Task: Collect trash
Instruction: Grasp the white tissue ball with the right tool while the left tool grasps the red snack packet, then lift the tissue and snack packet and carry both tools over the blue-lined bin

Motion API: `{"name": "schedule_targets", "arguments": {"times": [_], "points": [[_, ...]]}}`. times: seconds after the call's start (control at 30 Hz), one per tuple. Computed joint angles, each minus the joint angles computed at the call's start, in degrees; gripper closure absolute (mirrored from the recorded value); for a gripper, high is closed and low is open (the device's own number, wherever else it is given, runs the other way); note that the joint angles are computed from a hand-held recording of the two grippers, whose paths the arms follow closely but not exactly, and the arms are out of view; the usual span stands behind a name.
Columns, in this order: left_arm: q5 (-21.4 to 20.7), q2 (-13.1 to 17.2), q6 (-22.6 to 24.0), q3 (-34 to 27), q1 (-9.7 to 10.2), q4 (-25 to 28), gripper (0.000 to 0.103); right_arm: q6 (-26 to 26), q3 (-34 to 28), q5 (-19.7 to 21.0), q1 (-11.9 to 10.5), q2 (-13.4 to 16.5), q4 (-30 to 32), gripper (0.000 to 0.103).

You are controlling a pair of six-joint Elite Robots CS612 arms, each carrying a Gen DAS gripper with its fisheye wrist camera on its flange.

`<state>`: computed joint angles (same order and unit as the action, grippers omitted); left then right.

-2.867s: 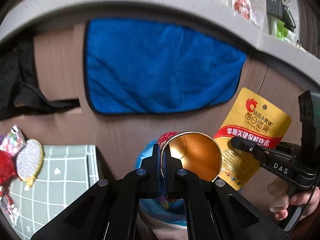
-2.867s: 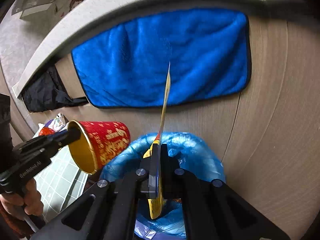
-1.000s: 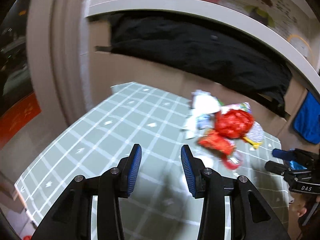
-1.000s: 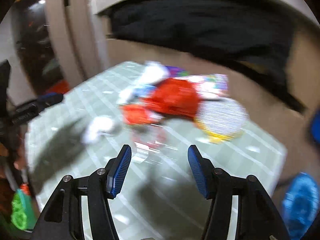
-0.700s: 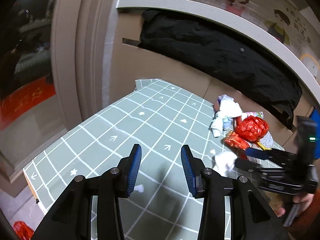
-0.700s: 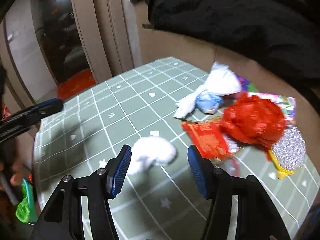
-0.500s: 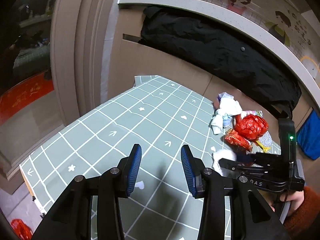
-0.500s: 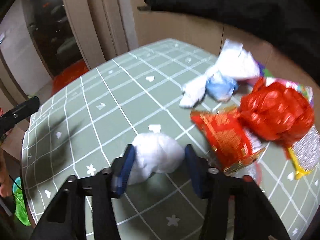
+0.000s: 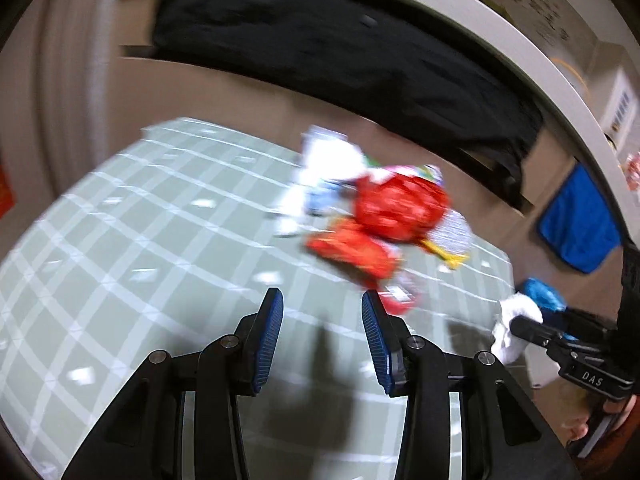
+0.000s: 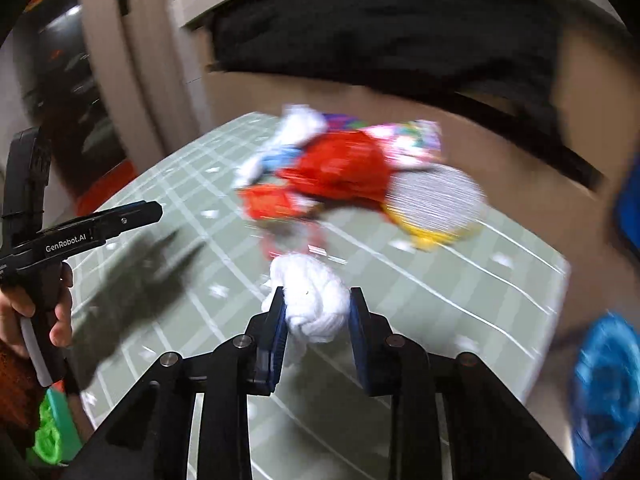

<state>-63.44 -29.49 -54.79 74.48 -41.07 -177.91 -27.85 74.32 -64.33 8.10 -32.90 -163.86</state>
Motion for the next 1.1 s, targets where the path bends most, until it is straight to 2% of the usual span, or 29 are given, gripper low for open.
{"name": "schedule_targets", "arguments": {"times": [0.1, 0.17, 0.27, 0.37, 0.47, 0.57, 0.6, 0.63, 0.67, 0.83, 0.97, 1.1], "points": [[-5.35, 2.94, -1.49, -5.57, 1.24, 0.17, 0.061, 4.51, 0.23, 1.6, -2.18, 0.01, 0.1, 0.077], [-6.82, 4.44, -6.71, -8.36, 2.16, 1.36, 0.061, 6.51, 0.44, 2.27, -3.12, 0.19, -0.41, 0.077], [-5.85, 5.77, -14.09, -11.1, 2.98, 4.8, 0.061, 8.23, 1.29, 2.76, -4.48, 0.23, -2.08, 0.077], [-6.66, 7.22, -18.24, -14.03, 3.72, 8.33, 0.061, 9.14, 2.41, 2.84, -5.44, 0.09, -3.23, 0.077], [-7.32, 8.79, -20.55, -17.13, 4.22, 11.78, 0.061, 10.44, 2.16, 3.63, -6.15, 0.49, -2.39, 0.076], [-4.82, 9.38, -21.24, -19.12, 3.94, 15.0, 0.062, 11.46, 1.96, 4.71, -6.59, 0.85, -1.99, 0.076], [-4.21, 9.53, -21.22, -19.64, 3.9, 15.74, 0.066, 11.64, 1.95, 4.88, -6.59, 0.9, -2.1, 0.076], [-3.42, 9.5, -20.89, -19.84, 3.81, 16.36, 0.083, 11.72, 2.03, 5.04, -6.61, 0.9, -2.3, 0.076], [-2.38, 9.29, -19.75, -19.98, 3.62, 17.38, 0.086, 11.67, 2.2, 5.24, -6.64, 0.82, -2.56, 0.076], [3.13, 7.14, -13.14, -17.56, 2.25, 16.5, 0.092, 11.57, 2.96, 5.7, -6.63, 0.34, -4.27, 0.076], [11.43, 4.23, -8.75, -13.23, -0.16, 13.01, 0.094, 11.63, 3.14, 6.14, -6.46, 0.0, -5.35, 0.076], [17.42, 2.37, -4.35, -10.66, -2.34, 9.38, 0.094, 10.94, 3.64, 6.38, -6.26, -0.62, -6.88, 0.076]]}}
